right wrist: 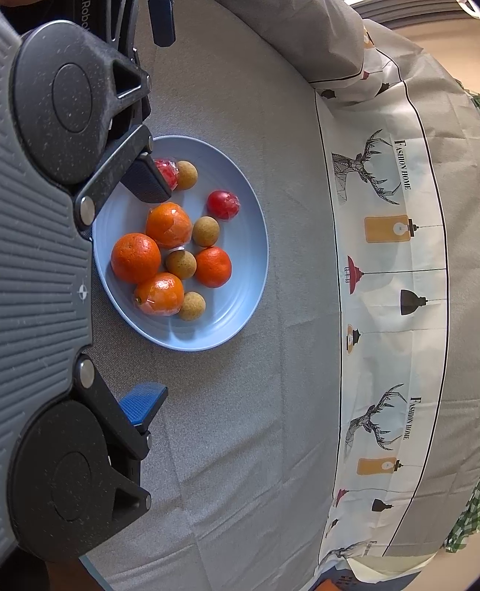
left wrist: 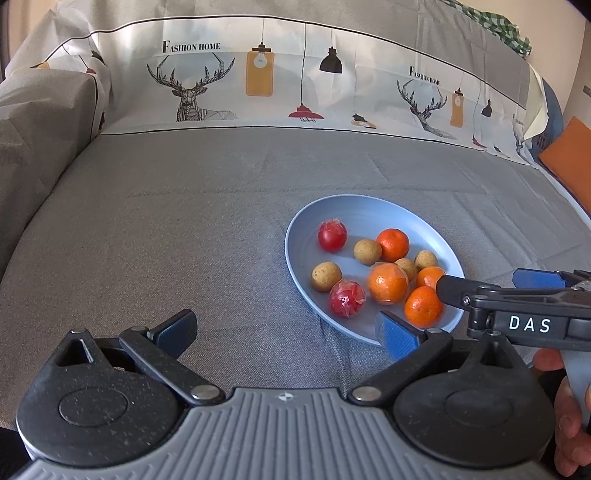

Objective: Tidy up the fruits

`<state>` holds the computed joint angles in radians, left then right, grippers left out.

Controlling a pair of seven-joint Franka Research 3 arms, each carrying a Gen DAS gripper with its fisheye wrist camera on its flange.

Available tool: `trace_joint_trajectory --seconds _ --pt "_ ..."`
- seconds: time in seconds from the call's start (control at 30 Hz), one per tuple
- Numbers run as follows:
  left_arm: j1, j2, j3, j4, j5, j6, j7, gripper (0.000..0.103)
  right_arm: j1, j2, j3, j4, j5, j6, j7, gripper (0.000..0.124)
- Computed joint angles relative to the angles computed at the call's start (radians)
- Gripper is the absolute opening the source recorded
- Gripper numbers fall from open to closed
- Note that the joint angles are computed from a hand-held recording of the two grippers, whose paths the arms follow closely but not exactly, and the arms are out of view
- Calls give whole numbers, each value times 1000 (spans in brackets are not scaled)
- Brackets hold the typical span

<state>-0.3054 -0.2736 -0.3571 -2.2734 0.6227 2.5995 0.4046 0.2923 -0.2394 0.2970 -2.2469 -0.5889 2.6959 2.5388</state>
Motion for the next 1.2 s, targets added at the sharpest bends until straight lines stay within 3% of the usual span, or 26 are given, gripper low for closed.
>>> trace_joint_trajectory --seconds 1.2 --pt "12 -4 1 -16 14 64 -1 103 0 3 1 17 -18 -12 16 102"
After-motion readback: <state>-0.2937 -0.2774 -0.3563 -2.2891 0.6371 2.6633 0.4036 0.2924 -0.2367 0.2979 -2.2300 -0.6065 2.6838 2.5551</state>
